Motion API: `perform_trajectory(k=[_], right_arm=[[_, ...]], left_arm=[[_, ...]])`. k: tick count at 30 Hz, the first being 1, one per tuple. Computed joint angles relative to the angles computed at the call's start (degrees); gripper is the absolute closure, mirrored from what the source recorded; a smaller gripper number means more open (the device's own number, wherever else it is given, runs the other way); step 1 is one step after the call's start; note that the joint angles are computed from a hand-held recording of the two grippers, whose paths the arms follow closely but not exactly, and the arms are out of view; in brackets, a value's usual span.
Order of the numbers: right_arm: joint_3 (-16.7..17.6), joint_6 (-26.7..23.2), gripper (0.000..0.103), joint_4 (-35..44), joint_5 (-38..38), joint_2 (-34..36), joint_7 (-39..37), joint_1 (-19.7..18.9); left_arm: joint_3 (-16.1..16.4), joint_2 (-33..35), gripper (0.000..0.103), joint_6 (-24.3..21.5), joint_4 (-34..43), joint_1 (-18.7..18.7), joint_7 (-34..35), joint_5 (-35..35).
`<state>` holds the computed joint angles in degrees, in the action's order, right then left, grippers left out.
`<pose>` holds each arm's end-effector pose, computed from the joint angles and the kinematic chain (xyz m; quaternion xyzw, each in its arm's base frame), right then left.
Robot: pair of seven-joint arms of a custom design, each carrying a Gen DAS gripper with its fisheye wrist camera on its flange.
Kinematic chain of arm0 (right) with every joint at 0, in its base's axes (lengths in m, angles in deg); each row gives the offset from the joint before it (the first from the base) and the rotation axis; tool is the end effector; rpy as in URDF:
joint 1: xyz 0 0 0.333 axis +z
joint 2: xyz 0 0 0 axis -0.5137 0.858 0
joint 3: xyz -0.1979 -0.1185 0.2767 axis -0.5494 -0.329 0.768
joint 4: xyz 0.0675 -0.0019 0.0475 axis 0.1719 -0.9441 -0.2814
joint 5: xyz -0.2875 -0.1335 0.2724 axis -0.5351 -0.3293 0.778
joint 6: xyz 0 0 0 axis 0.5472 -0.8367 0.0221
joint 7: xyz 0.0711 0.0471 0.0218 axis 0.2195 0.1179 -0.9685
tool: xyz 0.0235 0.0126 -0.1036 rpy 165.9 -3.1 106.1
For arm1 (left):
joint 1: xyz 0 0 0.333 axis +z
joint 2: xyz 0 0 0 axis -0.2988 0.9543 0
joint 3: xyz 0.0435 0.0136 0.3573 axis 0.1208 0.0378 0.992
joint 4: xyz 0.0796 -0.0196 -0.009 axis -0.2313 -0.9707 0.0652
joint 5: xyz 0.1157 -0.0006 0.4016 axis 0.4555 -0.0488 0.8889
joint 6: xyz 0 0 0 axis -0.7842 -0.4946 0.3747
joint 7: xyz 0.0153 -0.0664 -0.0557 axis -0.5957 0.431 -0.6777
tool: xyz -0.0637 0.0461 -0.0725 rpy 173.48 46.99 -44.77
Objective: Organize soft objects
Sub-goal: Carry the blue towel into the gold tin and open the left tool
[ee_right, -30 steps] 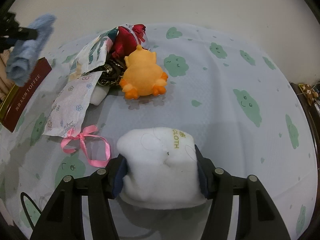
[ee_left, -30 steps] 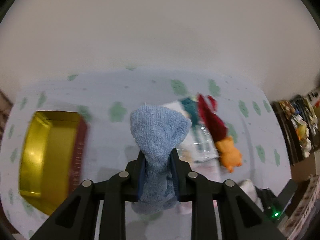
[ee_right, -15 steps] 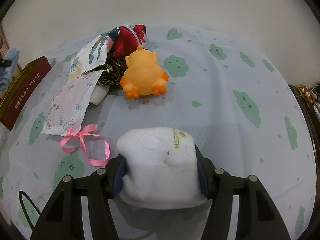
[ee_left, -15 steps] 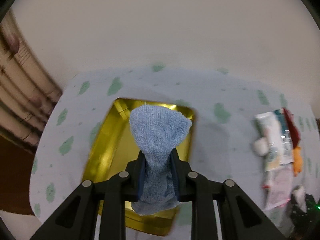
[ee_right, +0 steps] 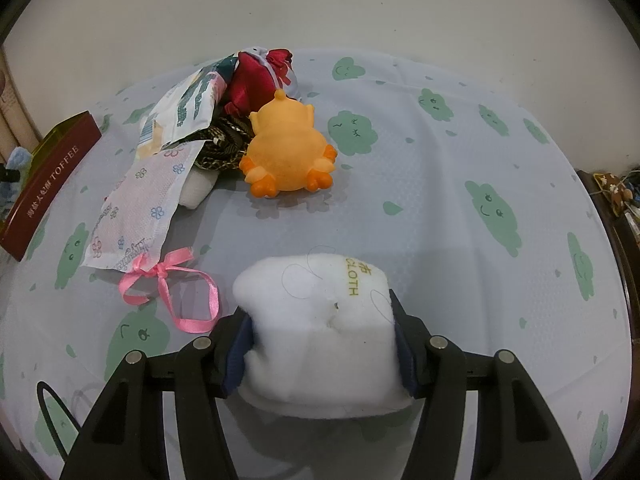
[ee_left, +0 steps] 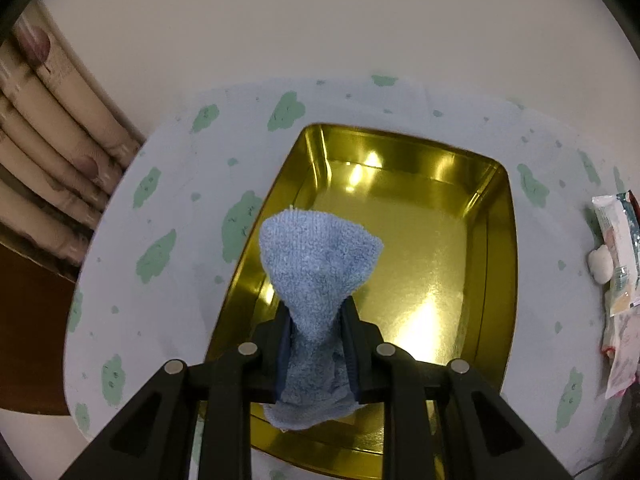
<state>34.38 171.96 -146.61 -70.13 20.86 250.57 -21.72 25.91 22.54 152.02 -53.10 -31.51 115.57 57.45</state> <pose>0.4238 0.1464 0.4308 -0.4139 0.8608 -0.2366 0.1778 0.7533 -0.2367 0.5225 -0.5366 0.8197 -0.1156 0.1637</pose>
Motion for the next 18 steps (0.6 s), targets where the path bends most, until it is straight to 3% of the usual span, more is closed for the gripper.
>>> perform_trajectory(k=[7, 14, 18], right_arm=[[0.0, -0.3, 0.045, 0.3, 0.3, 0.3, 0.1, 0.0], [0.0, -0.6, 0.045, 0.5, 0.2, 0.3, 0.2, 0.1], [0.0, -0.8, 0.045, 0.5, 0.3, 0.4, 0.5, 0.1]], left_arm=[[0.0, 1.0, 0.077, -0.9, 0.6, 0.6, 0.0, -0.9], [-0.4, 1.8, 0.066, -1.1, 1.6, 1.5, 0.3, -2.9], [-0.2, 0.2, 0.065, 1.6, -0.6, 1.6, 0.3, -3.0]])
